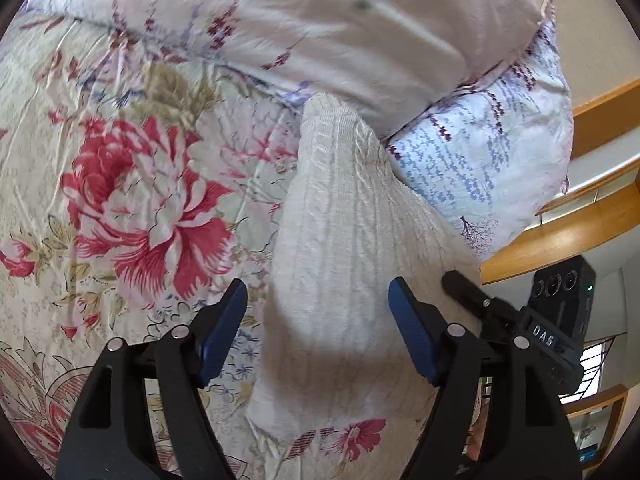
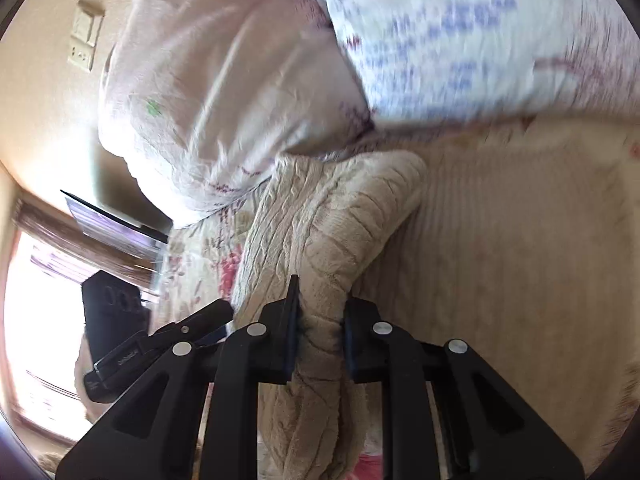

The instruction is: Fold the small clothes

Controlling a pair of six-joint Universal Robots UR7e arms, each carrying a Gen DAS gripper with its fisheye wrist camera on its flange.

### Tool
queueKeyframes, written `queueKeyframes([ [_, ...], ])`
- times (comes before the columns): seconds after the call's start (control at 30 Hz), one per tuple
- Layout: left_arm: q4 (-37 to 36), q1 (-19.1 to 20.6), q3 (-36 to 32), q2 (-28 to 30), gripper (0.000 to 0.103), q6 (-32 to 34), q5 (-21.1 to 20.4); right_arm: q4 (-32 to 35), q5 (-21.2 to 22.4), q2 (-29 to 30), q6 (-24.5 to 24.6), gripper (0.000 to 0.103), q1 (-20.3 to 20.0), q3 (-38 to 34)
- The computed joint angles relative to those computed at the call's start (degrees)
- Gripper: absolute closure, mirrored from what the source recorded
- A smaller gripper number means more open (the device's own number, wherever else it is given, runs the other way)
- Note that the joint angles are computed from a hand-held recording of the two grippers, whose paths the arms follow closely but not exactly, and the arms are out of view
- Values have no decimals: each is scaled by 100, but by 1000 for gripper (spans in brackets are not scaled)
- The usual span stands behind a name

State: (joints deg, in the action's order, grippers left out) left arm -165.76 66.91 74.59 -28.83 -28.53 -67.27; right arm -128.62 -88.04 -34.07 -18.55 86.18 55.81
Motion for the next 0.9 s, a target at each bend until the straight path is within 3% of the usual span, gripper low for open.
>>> queueKeyframes([
  [0.3,221,-120,-265,170,28,332,-158,-1230,-670,-716,-651,85,-81,474],
  [0.47,642,-145,-503,352,28,410,-296,-595,-1418,-652,-117,85,-490,407],
  [0.6,889,-177,-614,441,28,483,-307,-960,-1043,-790,-61,85,-607,689],
  [0.77,1007,-226,-699,522,28,588,-290,-1719,-811,-878,-819,86,-428,812],
  [0.9,1063,-250,-732,574,28,652,-289,-1340,-1591,-429,-727,85,-415,221],
])
